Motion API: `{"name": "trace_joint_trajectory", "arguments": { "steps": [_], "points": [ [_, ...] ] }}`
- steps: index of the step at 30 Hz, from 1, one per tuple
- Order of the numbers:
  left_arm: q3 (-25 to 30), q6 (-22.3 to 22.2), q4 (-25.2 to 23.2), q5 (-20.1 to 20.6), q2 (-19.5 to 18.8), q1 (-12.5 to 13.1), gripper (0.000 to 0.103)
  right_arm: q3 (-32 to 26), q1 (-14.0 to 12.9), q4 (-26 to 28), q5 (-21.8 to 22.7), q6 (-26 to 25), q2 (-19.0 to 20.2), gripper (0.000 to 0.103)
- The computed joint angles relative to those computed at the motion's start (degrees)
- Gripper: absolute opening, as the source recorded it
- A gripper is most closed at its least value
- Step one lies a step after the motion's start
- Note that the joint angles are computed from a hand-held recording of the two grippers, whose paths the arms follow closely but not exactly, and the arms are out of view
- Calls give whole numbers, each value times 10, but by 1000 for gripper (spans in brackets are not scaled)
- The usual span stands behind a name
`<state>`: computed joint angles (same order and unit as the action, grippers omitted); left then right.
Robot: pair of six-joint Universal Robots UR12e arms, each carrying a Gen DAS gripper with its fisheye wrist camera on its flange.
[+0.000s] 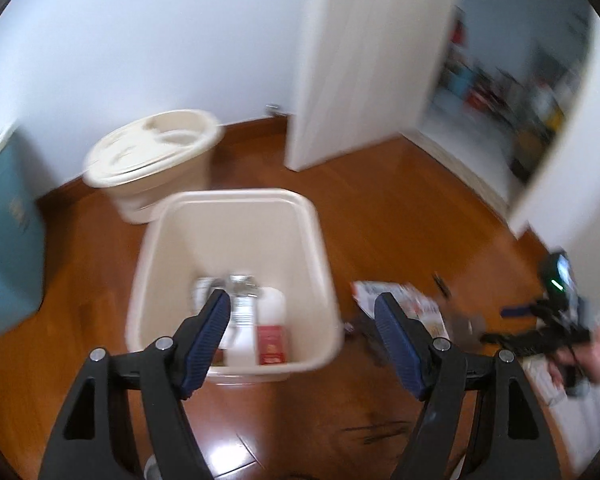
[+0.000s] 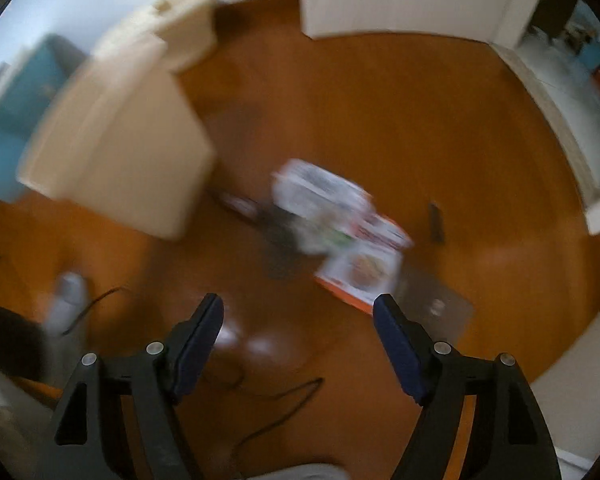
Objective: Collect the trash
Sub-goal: 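Grasp the cake powder bag with the right tool while the left grasps the clear packet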
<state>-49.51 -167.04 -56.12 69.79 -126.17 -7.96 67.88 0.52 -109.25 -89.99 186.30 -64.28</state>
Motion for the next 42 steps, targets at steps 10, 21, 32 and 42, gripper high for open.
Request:
{"name": "trace_joint_trajectory", "arguments": {
  "steps": [10, 21, 32, 42],
  "points": [
    [0, 66, -50, 17, -28, -47, 74, 53, -36, -72, 29, 82, 56, 80],
    [-30, 116, -41, 42, -29, -63, 74, 87, -57, -118, 46, 148, 83, 64],
    [29, 177, -79, 27, -71, -84, 74, 214, -69, -348, 106, 171, -5, 3],
    [180, 198, -141, 88, -190, -123, 74, 357, -87, -488, 100, 313, -94, 3]
  ]
}}
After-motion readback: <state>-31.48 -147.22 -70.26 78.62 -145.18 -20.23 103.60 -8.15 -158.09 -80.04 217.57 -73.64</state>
